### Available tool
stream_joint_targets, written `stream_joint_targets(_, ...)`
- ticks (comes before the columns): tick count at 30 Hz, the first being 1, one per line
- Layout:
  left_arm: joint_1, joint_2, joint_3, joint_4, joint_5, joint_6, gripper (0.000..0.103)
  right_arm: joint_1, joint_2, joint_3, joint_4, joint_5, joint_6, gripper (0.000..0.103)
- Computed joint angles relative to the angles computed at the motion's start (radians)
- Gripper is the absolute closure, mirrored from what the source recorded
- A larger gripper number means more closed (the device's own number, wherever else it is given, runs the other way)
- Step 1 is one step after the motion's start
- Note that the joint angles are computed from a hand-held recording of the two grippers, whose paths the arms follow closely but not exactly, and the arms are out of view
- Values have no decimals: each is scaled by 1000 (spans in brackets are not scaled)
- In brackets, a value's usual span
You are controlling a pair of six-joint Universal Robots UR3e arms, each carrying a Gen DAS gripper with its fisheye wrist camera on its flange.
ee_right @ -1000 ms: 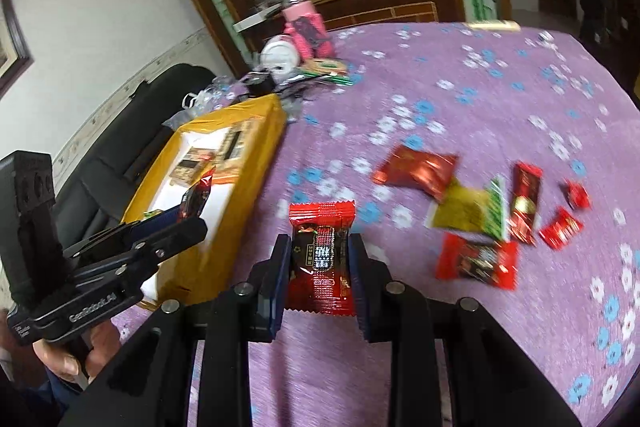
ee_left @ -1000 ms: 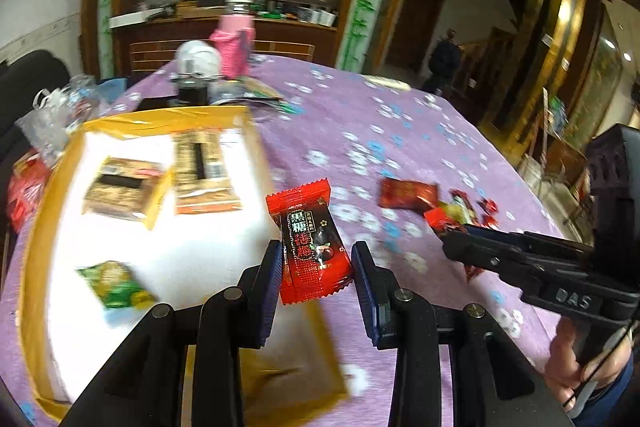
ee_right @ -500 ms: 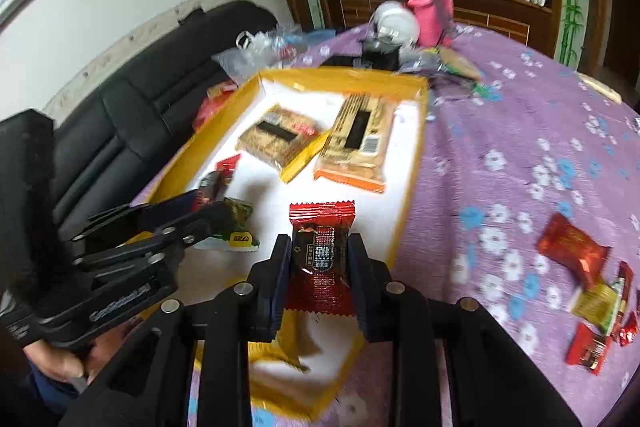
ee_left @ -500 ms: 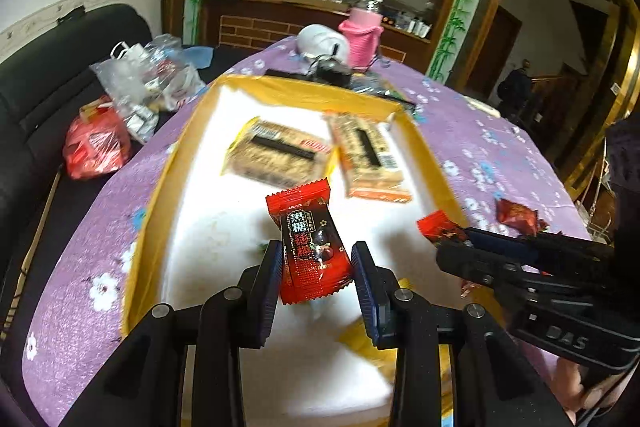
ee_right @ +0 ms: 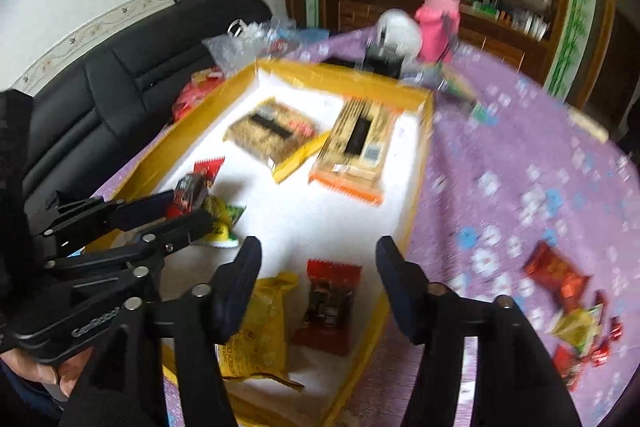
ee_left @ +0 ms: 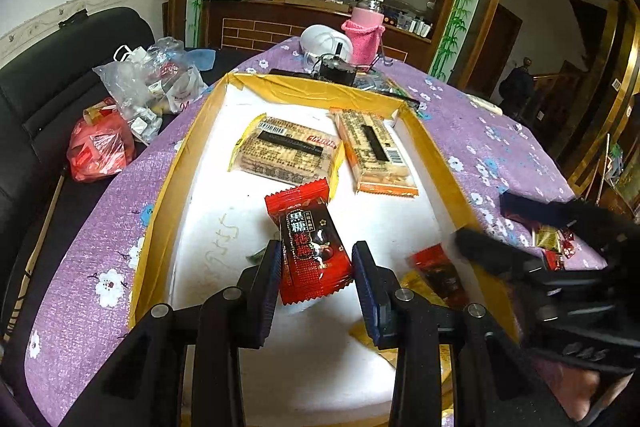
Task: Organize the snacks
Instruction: 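Lower both red candies into the box and open both tools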
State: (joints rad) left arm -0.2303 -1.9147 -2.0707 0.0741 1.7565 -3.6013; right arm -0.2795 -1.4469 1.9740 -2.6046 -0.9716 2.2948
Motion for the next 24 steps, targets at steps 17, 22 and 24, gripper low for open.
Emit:
stream_joint_targets(17, -141, -57, 206, -118, 45, 35, 65, -489, 43, 106, -565, 206, 99, 0)
stream_joint_targets(22, -195, -110, 313, -180, 41, 47, 65, -453, 191, -223, -83, 89, -24, 1)
stream_joint_targets(24, -211, -134, 357, -209, 30, 55, 65, -442, 251, -343, 61, 35, -2, 5)
